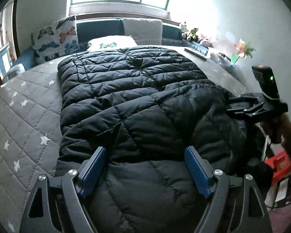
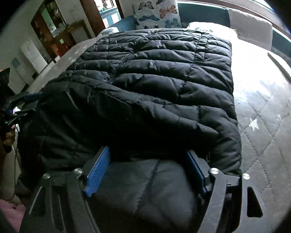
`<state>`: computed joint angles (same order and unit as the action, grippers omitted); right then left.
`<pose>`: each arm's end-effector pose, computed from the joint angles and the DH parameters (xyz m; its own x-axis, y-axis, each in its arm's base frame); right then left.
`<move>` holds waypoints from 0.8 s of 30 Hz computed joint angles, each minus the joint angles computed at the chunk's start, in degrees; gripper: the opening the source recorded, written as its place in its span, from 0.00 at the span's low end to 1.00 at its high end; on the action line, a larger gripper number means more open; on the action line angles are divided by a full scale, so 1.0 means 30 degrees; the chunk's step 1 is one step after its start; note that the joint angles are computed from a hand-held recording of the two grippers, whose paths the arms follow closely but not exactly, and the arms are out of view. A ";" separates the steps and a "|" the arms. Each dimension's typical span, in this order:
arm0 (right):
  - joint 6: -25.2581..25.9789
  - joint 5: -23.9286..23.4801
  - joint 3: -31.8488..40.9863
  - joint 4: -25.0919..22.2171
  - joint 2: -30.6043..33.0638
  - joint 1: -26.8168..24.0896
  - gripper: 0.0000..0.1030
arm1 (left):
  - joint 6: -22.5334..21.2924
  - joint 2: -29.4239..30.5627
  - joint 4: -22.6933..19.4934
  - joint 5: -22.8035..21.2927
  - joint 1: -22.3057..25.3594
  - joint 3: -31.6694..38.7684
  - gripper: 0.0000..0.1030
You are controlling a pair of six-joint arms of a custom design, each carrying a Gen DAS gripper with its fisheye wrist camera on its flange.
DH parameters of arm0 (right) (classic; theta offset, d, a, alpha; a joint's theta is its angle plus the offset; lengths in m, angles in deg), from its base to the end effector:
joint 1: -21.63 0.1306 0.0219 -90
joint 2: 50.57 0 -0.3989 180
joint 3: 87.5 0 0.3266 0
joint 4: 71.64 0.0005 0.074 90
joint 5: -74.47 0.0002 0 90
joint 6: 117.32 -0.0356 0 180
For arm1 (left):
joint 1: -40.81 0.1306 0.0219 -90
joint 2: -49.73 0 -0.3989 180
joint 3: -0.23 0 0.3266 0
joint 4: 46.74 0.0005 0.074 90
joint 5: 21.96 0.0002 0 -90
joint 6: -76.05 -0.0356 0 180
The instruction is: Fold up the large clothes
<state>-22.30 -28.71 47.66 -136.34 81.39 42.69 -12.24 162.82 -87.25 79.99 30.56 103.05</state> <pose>0.6191 0.2466 0.3499 -0.7775 -0.3907 -0.4929 -0.5214 0.8386 0.1579 0.5579 -0.1089 0.3549 -0.7711 0.1098 -0.6272 0.2800 0.9431 -0.1792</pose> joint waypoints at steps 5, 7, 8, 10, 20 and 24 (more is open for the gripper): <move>0.0972 0.0876 0.1555 -0.1601 0.0640 0.0225 0.80 | 0.0121 -0.0325 -0.0667 -0.0148 -0.0049 0.0367 0.85; 0.0888 0.0893 0.1486 -0.1465 0.0515 0.0200 0.80 | 0.0336 -0.0816 -0.0623 -0.0177 0.0041 0.0026 0.85; 0.0982 0.1069 0.1482 -0.1483 0.0424 0.0209 0.80 | 0.0371 -0.1100 -0.0662 -0.0200 0.0074 -0.0192 0.85; 0.0704 0.1841 0.0627 -0.0771 -0.0282 0.0330 0.80 | 0.0021 -0.1990 -0.0565 0.0163 0.0104 -0.1047 0.85; 0.3095 0.3661 -0.6398 0.2518 -0.5461 0.1109 0.80 | -0.1421 -0.5033 -0.2279 0.1386 -0.2342 -0.4181 0.85; 0.5079 0.4174 -0.8771 0.3012 -0.6633 0.1687 0.80 | -0.0265 -0.4607 -0.3681 0.2611 -0.3341 -0.4467 0.85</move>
